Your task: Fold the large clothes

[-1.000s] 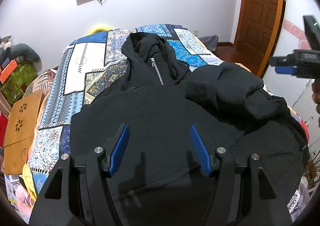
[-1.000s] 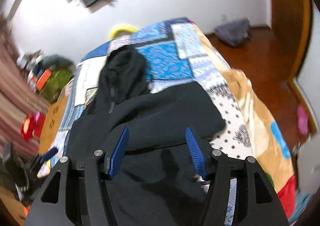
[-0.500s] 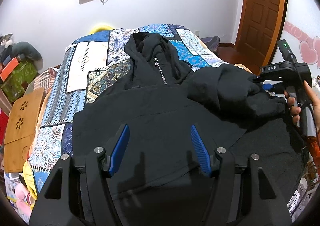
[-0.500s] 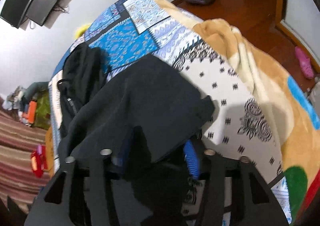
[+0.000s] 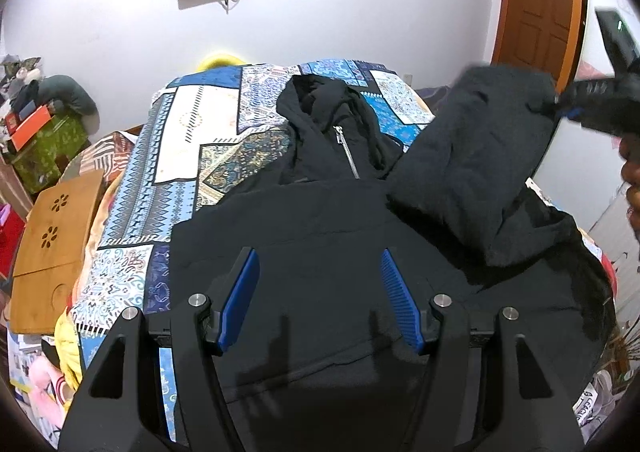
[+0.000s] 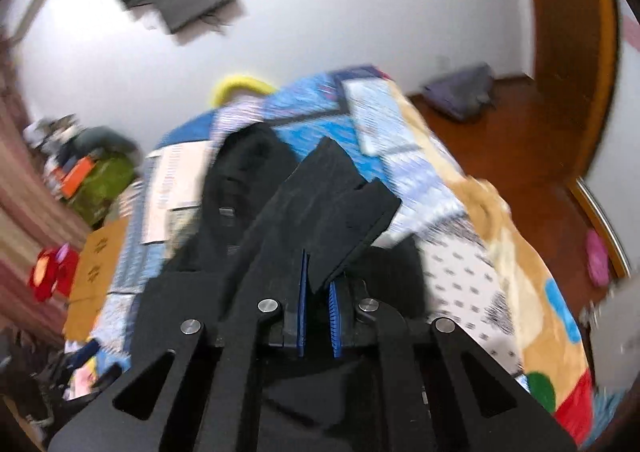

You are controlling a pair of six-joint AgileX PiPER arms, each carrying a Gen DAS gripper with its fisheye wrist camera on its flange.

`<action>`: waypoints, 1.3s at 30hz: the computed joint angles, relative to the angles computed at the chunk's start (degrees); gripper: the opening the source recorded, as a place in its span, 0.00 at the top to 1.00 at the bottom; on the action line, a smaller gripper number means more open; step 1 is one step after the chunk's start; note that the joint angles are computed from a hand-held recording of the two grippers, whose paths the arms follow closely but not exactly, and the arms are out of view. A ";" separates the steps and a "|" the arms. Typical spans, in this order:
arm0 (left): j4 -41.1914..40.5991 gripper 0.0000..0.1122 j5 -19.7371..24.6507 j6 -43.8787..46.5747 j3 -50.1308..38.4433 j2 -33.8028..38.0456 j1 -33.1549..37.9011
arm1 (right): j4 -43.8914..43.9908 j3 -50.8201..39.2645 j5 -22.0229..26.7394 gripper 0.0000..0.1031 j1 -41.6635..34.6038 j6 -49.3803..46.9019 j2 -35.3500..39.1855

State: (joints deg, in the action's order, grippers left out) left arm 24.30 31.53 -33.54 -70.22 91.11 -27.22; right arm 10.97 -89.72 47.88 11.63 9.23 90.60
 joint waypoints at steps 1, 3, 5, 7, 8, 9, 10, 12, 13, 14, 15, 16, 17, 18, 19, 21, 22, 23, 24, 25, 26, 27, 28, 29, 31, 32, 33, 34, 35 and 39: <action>-0.02 0.45 -0.14 -0.01 0.50 -0.64 0.26 | 0.54 -2.01 0.86 0.93 1.25 -0.64 0.78; -0.36 0.45 -0.39 0.53 1.47 -1.97 0.87 | 0.81 -5.15 1.88 0.93 4.11 -1.40 2.31; -2.59 0.45 -0.57 2.75 2.62 -3.88 2.24 | -0.22 -8.01 2.22 0.93 7.75 -1.21 4.35; -5.02 0.45 -0.46 5.07 3.73 -5.81 3.88 | -0.09 -11.28 3.50 0.93 11.83 -2.22 6.92; -7.02 0.45 -0.46 6.92 4.47 -7.02 5.12 | 0.18 -12.95 4.33 0.93 13.53 -2.73 8.38; -8.84 0.45 -0.37 8.69 4.99 -7.86 6.22 | 0.20 -14.11 4.72 0.93 15.23 -3.09 9.72; -10.94 0.45 -0.11 10.78 5.75 -9.00 7.63 | 0.50 -14.14 4.55 0.93 15.87 -4.06 10.48; -12.78 0.45 0.41 13.09 7.74 -11.45 10.16 | -0.09 -16.43 5.49 0.93 19.65 -4.96 13.83; -13.27 0.45 0.53 13.80 8.72 -12.53 11.14 | 0.61 -16.93 5.92 0.93 20.65 -6.09 15.15; -14.11 0.45 0.77 14.87 10.01 -13.79 12.59 | 1.33 -17.57 6.50 0.93 21.82 -6.81 16.59; -14.37 0.45 1.11 15.37 11.27 -14.91 13.97 | 2.21 -17.57 6.92 0.93 22.78 -7.70 17.80; -14.39 0.45 1.26 15.56 12.31 -15.73 15.06 | 2.38 -18.53 8.00 0.93 23.88 -7.86 19.21; -14.52 0.45 1.36 15.82 13.44 -16.53 16.32 | 2.25 -18.23 8.17 0.93 25.09 -8.06 20.13; -15.04 0.45 1.51 16.43 14.55 -17.22 17.78 | 1.86 -18.45 8.58 0.93 26.44 -8.05 21.23; -15.97 0.45 1.72 17.31 15.76 -17.98 19.39 | 1.60 -19.06 9.25 0.91 27.22 -8.10 22.01; -19.53 0.44 1.97 20.36 17.86 -19.09 22.86 | 0.76 -17.58 9.16 0.89 29.21 -8.60 23.02; -21.23 0.44 2.01 21.70 18.41 -19.12 24.05 | 0.16 -17.50 9.85 0.88 29.80 -8.70 23.51; -23.55 0.44 2.23 23.68 18.96 -19.20 25.58 | -0.44 -17.91 11.18 0.88 30.23 -9.14 24.17; -25.61 0.44 2.44 25.43 19.41 -19.24 26.84 | -1.30 -18.60 12.62 0.87 30.62 -9.38 24.86; -27.39 0.44 2.55 27.09 19.66 -19.12 27.83 | -1.67 -19.21 14.13 0.86 30.77 -9.81 25.44; -29.29 0.44 2.81 28.78 20.01 -19.27 28.68 | -1.75 -20.17 15.72 0.82 30.70 -10.12 25.89; -31.09 0.44 2.75 30.23 19.97 -18.70 29.23 | -1.21 -20.41 17.22 0.78 30.44 -10.90 26.04; -32.65 0.44 2.66 31.26 19.87 -18.07 29.35 | -0.42 -20.43 18.14 0.73 30.13 -11.52 25.93; -34.15 0.44 2.46 32.35 19.52 -17.22 29.47 | 1.03 -19.40 18.57 0.71 29.30 -12.73 25.11; -37.74 0.44 2.28 34.47 19.11 -16.03 29.18 | 2.86 -16.82 18.17 0.61 27.72 -13.89 22.78; -39.95 0.44 2.33 35.80 18.62 -15.12 29.08 | 2.81 -16.01 17.62 0.59 27.60 -13.61 21.96; -41.99 0.44 2.55 36.88 17.92 -14.05 28.85 | 2.84 -14.22 16.59 0.57 26.64 -13.85 20.10; -43.26 0.44 2.69 37.33 17.57 -13.45 28.46 | 2.77 -12.62 15.77 0.56 25.57 -14.08 18.25; -45.03 0.44 2.72 38.34 17.12 -12.51 28.10 | 2.60 -10.71 14.70 0.56 24.81 -14.13 16.28; -52.26 0.44 3.84 43.02 14.45 -6.72 26.75 | -2.21 -4.35 10.35 0.56 20.89 -12.32 9.03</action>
